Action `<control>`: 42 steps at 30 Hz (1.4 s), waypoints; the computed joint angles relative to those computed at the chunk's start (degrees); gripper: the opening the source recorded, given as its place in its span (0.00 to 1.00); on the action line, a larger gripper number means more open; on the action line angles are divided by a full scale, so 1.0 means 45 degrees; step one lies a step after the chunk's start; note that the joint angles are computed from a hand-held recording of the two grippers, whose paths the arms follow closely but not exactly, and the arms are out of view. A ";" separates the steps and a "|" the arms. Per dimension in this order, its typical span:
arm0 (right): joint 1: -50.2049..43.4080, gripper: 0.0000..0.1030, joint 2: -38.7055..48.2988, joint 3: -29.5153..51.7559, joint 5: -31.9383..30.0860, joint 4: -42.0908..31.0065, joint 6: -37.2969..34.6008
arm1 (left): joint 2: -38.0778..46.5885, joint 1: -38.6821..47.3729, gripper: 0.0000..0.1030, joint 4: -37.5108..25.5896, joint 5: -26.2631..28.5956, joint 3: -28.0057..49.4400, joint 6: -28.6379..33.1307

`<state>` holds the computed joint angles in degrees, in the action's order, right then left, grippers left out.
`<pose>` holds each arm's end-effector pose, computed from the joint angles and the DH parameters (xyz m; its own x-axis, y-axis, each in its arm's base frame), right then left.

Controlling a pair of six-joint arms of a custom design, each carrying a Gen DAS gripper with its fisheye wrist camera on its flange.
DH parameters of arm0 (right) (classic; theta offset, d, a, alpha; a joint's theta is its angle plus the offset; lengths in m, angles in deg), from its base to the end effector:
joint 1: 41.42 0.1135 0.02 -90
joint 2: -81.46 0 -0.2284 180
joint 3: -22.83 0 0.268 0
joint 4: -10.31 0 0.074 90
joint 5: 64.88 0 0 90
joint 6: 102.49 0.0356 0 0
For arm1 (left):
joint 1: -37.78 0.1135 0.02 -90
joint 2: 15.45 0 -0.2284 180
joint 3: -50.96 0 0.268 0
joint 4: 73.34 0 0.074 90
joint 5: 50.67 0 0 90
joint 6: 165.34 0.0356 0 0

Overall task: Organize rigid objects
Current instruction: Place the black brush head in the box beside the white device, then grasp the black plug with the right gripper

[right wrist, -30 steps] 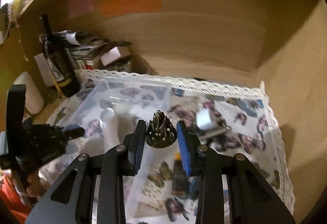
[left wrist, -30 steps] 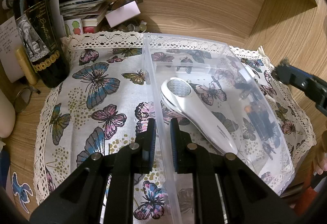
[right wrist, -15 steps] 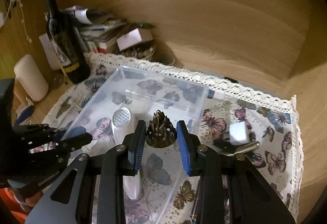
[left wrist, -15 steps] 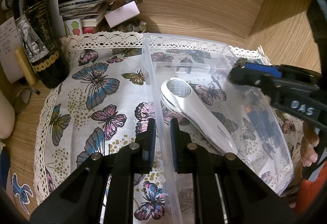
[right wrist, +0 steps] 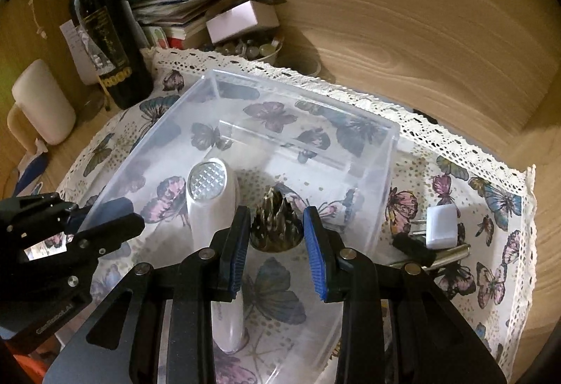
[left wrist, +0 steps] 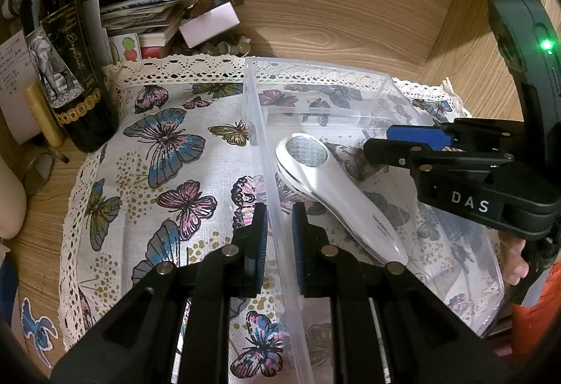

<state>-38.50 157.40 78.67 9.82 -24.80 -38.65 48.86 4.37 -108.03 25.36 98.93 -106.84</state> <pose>0.2772 0.0235 0.1540 -0.6482 -0.4589 -0.6077 -0.5407 0.8393 -0.0570 0.2104 -0.1285 0.1595 -0.7663 -0.1019 -0.6343 0.0084 0.9857 -0.1686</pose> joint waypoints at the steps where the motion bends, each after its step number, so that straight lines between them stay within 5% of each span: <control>1: 0.0016 0.28 -0.0035 -0.0017 0.0046 0.0006 -0.0014 | 0.0016 0.0001 0.13 0.0008 -0.0003 0.0007 -0.0002; 13: -0.1014 0.38 -0.2531 -0.0843 -0.0879 -0.0554 -0.0057 | 0.0113 0.0085 0.13 0.0046 -0.0038 0.0057 0.0159; 25: -0.4662 0.50 -0.5550 -0.1873 -0.2411 -0.1302 -0.0522 | 0.0061 0.0041 0.13 0.0079 -0.0084 -0.0018 0.0152; 42: -0.6763 0.50 -0.1910 -0.2757 -0.1840 0.0268 -0.1144 | 0.0069 -0.0058 0.13 0.0013 -0.0219 0.0025 0.0136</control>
<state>-68.94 148.80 66.27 1.54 -23.59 -43.80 49.17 4.11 -107.97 24.37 99.04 -106.23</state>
